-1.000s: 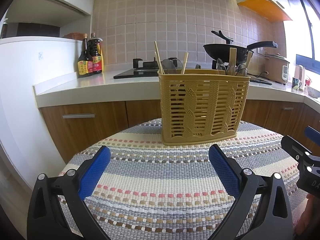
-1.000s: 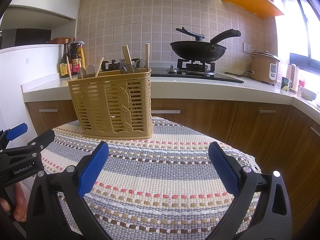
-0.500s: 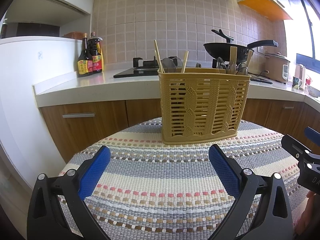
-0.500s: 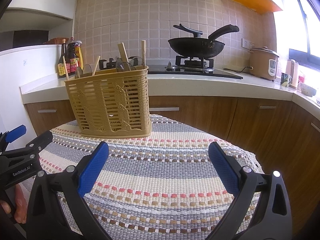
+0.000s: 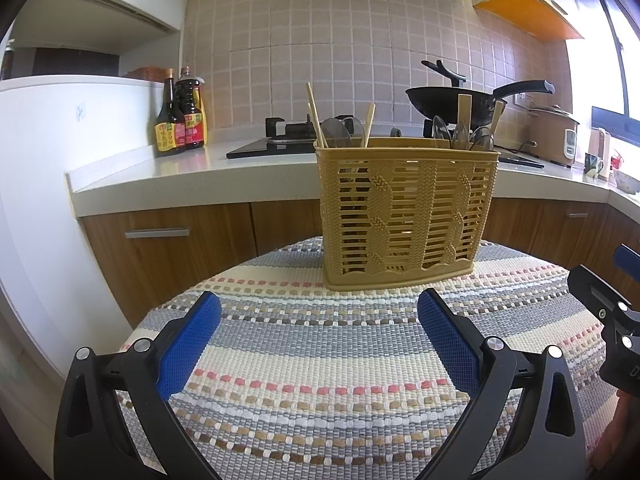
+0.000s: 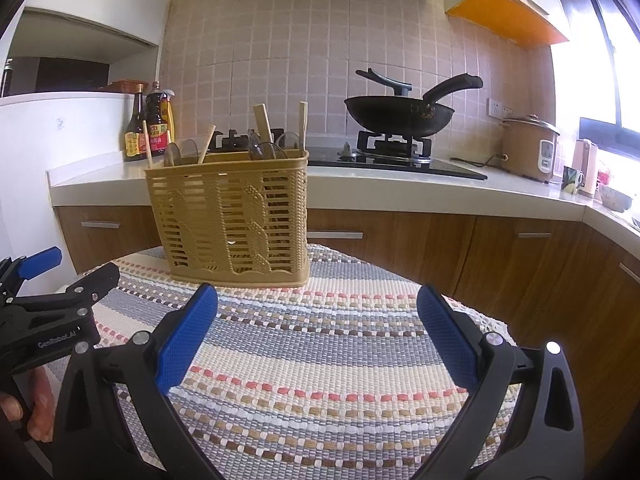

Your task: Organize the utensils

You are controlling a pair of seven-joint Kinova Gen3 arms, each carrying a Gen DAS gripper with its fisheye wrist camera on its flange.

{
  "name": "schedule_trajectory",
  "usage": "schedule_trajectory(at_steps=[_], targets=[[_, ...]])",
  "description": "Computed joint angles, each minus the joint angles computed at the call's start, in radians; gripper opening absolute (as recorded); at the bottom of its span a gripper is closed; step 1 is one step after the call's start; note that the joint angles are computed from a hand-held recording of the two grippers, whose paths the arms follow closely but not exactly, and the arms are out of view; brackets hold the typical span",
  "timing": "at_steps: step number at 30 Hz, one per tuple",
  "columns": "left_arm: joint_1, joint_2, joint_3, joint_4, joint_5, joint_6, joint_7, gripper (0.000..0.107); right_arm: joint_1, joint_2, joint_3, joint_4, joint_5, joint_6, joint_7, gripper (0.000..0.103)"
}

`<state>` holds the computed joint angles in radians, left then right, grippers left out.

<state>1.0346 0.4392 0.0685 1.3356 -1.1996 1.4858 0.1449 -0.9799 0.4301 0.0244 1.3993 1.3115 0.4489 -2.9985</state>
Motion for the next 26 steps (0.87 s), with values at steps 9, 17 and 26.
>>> schedule_trajectory(at_steps=[9,17,26], targets=[[0.004,0.002,0.000,-0.004,-0.002,0.007,-0.001,0.095,0.002,0.000,0.001,-0.004,-0.023,-0.006,0.025,0.095],[0.016,-0.006,0.001,0.017,-0.029,0.010,0.022,0.095,-0.002,0.001,0.008,-0.008,-0.044,-0.007,0.041,0.095],[0.020,0.002,0.010,0.012,-0.056,0.029,0.013,0.095,-0.008,0.004,0.021,-0.014,-0.066,-0.014,0.057,0.095]])
